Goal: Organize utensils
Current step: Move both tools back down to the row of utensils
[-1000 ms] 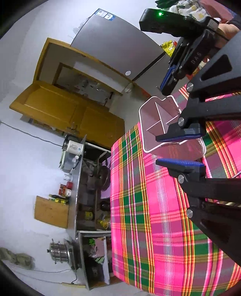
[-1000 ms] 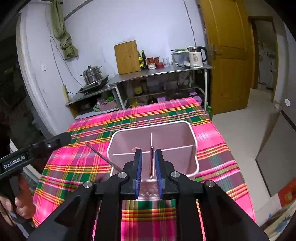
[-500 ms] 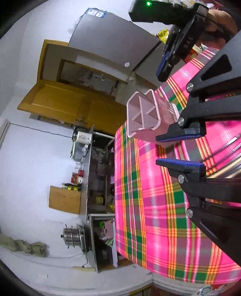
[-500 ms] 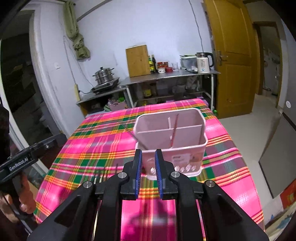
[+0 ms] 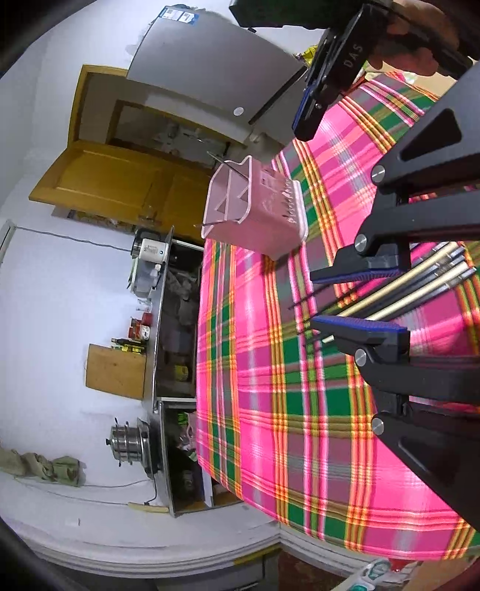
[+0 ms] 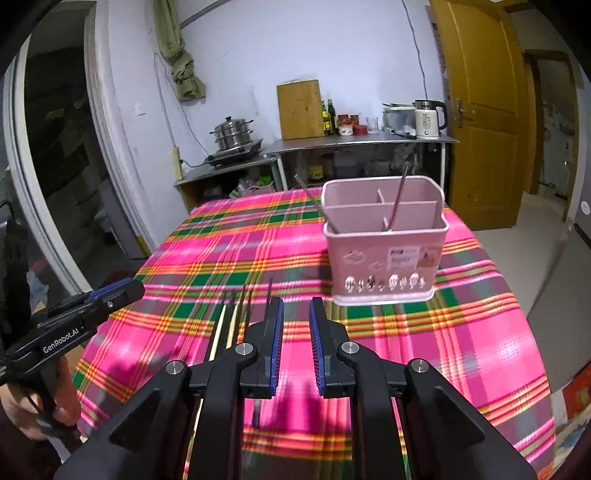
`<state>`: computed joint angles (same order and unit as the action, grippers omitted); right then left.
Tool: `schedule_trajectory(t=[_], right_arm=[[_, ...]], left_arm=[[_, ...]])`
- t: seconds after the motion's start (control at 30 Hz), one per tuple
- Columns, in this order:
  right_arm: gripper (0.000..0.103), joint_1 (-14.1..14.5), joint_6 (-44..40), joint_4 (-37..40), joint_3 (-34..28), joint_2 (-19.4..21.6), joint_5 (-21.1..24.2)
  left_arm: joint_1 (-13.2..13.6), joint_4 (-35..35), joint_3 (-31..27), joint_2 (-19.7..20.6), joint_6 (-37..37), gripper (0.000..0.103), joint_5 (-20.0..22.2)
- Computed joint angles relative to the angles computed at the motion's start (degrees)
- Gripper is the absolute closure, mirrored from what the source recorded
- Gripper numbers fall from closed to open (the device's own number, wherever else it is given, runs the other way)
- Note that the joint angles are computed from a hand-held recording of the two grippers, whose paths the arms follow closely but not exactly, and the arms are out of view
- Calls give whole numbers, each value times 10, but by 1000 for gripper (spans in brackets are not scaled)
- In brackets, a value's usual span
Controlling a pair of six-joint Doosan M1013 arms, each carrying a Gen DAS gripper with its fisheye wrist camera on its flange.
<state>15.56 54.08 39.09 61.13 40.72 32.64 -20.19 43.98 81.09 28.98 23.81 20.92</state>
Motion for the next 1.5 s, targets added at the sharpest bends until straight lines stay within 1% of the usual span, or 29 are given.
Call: schedule_trajectory(t=[0.1, 0.17, 0.23, 0.33, 0.43, 0.6, 0.77, 1.03, 1.17, 1.3, 1.5], right_arm=[[88, 2, -8, 4, 6, -2, 7], [88, 4, -14, 8, 9, -2, 9], [88, 5, -16, 6, 10, -1, 14], [88, 8, -19, 0, 6, 2, 21], [88, 9, -22, 1, 3, 7, 31], [88, 13, -15, -14, -14, 21, 51], [88, 16, 8, -34, -44, 43, 76], [88, 23, 34, -62, -100, 84, 118], [88, 26, 49, -75, -137, 107, 142], [88, 29, 61, -84, -174, 131, 163], [88, 33, 78, -97, -226, 162, 194]], left_arm=[[0, -1, 11, -4, -4, 86, 3], [1, -17, 16, -4, 6, 86, 0], [4, -45, 18, -3, 25, 86, -1], [9, -108, 12, 6, 73, 86, 2], [14, -144, 8, 13, 99, 86, 0], [25, -218, -16, 36, 156, 86, 15], [36, -259, -43, 60, 186, 86, 34], [58, -331, -114, 107, 234, 86, 70], [65, -345, -145, 126, 245, 86, 89], [69, -353, -181, 149, 260, 86, 116], [70, -355, -205, 166, 272, 86, 143]])
